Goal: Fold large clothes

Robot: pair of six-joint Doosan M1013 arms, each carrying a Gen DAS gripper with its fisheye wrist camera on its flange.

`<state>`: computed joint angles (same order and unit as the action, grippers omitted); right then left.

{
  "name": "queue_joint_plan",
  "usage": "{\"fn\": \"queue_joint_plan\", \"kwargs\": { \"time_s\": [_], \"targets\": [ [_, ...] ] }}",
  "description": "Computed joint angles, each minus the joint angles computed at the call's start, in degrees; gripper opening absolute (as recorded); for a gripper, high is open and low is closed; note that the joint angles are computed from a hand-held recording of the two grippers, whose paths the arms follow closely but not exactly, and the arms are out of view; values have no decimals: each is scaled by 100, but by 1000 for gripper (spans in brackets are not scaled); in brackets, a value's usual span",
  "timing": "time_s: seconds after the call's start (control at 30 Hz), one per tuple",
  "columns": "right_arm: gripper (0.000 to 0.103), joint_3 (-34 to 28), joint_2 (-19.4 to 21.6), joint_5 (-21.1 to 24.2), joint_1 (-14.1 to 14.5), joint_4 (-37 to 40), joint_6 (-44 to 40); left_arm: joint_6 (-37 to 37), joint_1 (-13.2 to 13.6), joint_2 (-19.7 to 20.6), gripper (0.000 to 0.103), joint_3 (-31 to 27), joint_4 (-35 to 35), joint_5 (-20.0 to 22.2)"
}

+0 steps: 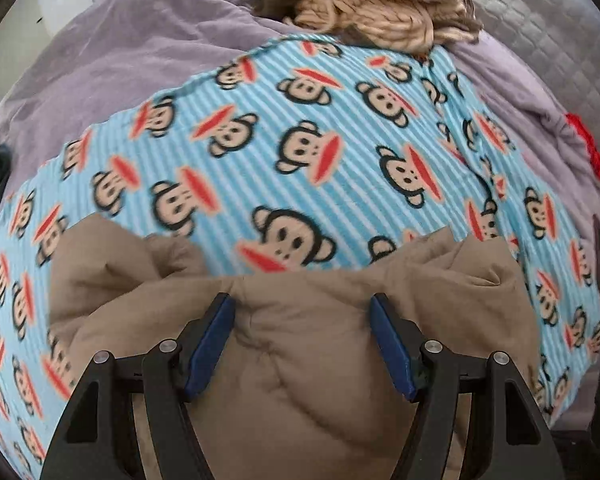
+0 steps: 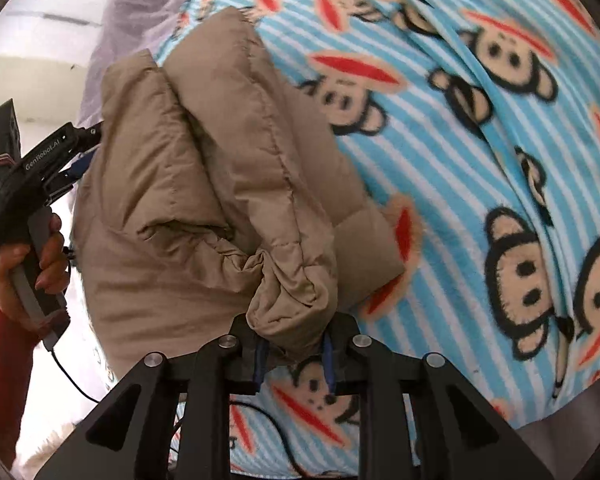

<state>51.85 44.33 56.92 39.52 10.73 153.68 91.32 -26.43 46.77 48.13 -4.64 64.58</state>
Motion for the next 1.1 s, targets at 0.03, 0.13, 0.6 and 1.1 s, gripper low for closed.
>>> {"fn": "queue_joint_plan", "kwargs": {
  "time_s": [0.03, 0.13, 0.6, 1.1],
  "targets": [
    [25, 55, -6, -44, -18, 2, 3, -64, -34, 103, 70, -102, 89, 48],
    [25, 109, 9, -71, -62, 61, -128, -225, -58, 261, 70, -262, 169, 146],
    [27, -338, 366, 260, -180, 415, -519, -492, 206, -609, 70, 648, -218, -109],
    [52, -2558, 1178, 2290, -104, -98, -886, -1354, 685, -1647, 93, 2639, -1079, -596]
  ]
}}
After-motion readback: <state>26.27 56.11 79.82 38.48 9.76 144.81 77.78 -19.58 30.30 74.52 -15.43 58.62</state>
